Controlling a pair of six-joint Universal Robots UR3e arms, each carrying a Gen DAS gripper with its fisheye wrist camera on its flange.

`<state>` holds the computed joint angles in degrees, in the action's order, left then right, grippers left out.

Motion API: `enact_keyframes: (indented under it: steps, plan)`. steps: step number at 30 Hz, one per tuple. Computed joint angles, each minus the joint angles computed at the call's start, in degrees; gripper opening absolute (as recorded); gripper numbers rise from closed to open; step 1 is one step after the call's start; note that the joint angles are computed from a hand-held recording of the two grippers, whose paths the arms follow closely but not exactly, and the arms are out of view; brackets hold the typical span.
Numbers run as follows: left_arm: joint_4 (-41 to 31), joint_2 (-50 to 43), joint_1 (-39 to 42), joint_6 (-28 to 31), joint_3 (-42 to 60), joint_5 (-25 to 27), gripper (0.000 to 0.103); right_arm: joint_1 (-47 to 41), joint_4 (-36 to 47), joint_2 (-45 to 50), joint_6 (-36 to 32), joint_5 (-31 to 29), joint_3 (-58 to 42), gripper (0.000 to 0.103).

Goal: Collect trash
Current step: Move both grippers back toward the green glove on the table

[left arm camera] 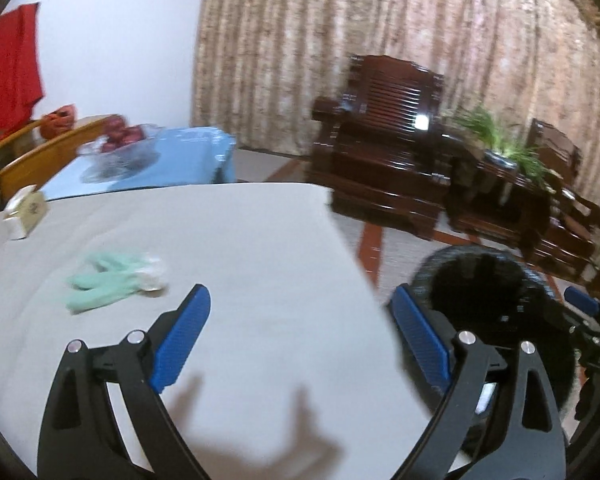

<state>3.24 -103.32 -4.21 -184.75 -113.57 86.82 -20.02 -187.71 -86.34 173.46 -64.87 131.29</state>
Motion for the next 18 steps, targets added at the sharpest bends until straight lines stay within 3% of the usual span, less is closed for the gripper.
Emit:
enact_keyframes:
  steps: [9,18]
  plan:
    - [2.17,7.21,17.5,4.77,-9.93,-4.17,0.09,19.76,1.71,17.08,5.24,-6.87,-22.57,0.096]
    - [3.03,5.06,30.8,8.12,-10.19,-8.31,0.09,32.85,12.89,37.35,7.82,-11.02,-53.74,0.096]
